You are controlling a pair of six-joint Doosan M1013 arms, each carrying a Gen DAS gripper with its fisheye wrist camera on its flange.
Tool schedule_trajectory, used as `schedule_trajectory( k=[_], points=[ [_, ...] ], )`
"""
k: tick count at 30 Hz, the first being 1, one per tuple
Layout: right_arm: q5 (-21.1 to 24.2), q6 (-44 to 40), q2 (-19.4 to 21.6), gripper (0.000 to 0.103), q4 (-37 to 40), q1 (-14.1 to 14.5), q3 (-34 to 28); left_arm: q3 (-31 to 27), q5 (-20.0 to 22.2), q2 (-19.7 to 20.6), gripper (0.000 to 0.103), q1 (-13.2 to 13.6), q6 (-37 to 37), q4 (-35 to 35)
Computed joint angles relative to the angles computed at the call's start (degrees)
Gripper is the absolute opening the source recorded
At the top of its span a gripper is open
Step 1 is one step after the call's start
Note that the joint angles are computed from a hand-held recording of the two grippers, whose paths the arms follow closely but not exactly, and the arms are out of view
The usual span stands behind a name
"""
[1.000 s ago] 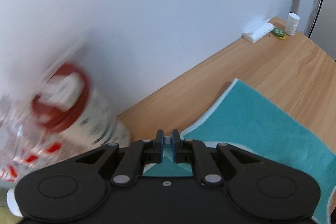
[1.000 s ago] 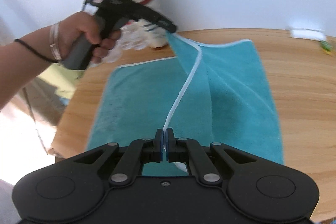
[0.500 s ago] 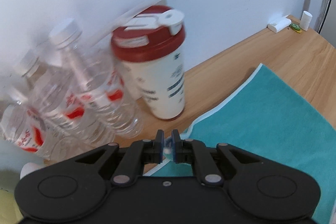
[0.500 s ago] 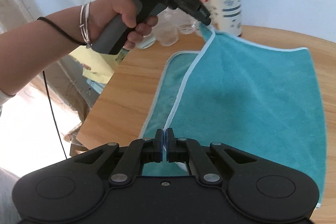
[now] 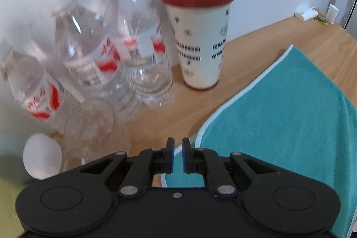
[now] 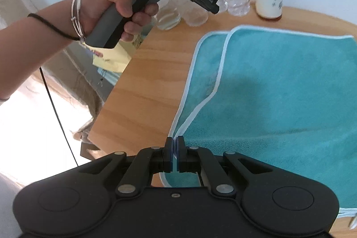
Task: Fold towel
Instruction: 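Carry the corner over the towel with the left tool while the right tool holds the edge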
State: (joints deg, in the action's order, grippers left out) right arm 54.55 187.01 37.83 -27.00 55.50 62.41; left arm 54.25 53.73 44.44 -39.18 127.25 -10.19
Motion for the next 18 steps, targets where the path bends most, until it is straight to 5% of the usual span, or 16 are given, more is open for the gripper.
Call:
schedule_trajectory(
  k=[2,10,18],
  points=[
    [0.3,-0.2,0.4,0.002,0.2,0.0,-0.8,-1.9,3.8,1.1,0.010,0.5,-1.0,-1.8],
    [1.0,-0.3,1.0,0.002,0.7,0.1,-1.7,-1.9,2.7,2.3,0.026,0.4,-0.9,-3.3],
    [-0.5,0.2,0.6,0.002,1.6,-0.2,-0.6,-4.9,5.6,5.2,0.027,0.0,0.6,-6.5]
  ],
)
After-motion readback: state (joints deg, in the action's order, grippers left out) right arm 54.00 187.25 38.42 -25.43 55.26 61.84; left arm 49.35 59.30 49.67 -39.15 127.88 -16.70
